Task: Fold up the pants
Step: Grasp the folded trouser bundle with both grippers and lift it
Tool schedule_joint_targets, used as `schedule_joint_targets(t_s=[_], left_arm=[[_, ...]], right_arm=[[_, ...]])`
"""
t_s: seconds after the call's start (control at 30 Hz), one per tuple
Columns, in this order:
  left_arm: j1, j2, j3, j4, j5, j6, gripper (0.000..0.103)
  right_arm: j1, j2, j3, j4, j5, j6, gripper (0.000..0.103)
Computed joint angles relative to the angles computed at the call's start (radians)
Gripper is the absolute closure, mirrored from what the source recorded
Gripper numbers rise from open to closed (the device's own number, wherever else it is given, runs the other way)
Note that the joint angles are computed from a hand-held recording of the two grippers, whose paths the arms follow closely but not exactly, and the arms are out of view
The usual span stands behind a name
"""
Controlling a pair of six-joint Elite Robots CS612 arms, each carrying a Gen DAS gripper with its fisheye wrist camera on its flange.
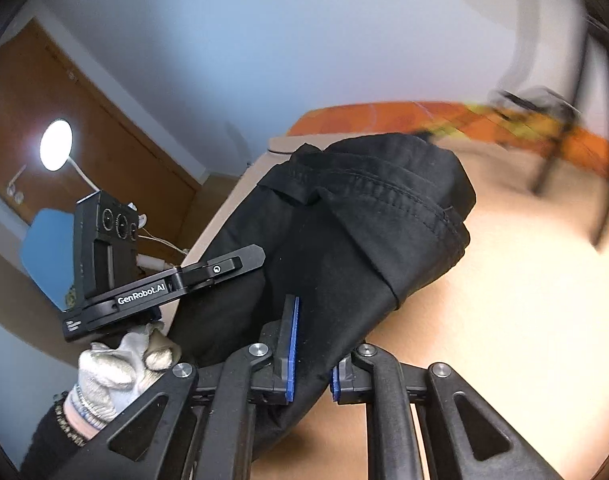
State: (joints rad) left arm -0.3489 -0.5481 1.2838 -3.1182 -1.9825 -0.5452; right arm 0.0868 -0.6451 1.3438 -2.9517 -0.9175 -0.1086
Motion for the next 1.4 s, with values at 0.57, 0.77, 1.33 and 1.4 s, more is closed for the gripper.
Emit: schedule_joint_targets(t_s=[0.57, 0.77, 1.33, 1.4], left_arm=[[-0.054, 0.049, -0.139, 0.265, -0.006, 0.208, 0.037], [-0.066, 0.058, -0.14, 0.233, -0.027, 0.204, 0.059], [-0.103, -0.022, 0.019, -0.121, 0.013, 0.106, 0.09], [-0.108, -0.028, 0.026, -0.151, 0.007, 0.094, 0.09]], right_arm=[[-0.096, -0.008, 0.153, -0.106, 0.04, 0.173, 0.058], [-0.101, 0.028, 0.11, -0.125, 0.091, 0.202, 0.054], [-0.024, -0.137, 0.296, -0.319, -0.267, -0.155, 0.093], [-0.013, -0.161, 0.323, -0.352, -0.315, -0.212, 0.093]])
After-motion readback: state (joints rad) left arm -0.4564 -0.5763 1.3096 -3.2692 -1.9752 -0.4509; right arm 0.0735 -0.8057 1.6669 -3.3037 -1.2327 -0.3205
